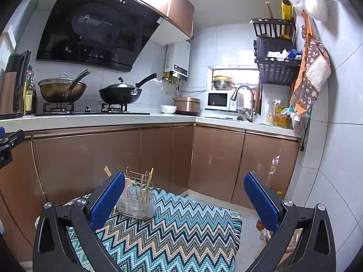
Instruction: Organize utensils
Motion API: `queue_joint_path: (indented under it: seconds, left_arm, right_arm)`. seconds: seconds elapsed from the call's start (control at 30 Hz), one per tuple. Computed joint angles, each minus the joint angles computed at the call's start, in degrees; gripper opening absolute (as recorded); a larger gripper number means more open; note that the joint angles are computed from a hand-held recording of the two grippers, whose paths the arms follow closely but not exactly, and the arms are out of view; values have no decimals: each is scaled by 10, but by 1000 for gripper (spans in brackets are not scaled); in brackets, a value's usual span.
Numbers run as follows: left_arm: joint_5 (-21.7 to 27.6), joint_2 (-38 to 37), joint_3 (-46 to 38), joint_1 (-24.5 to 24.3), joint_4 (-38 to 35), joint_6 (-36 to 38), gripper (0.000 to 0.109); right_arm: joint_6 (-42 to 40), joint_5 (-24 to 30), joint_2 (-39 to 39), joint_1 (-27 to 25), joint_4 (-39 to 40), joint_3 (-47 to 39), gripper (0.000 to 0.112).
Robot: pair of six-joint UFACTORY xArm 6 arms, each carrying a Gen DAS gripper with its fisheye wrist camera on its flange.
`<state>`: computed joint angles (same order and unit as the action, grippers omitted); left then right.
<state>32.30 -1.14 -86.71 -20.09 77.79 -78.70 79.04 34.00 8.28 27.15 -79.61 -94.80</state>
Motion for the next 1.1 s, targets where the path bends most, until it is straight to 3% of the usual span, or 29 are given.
queue_joint_path:
  seconds: [1.1]
  left_arm:
    - [0,-8,12,4,1,-10,74]
  right_arm:
    - [-7,-4,-6,0,2,10,103]
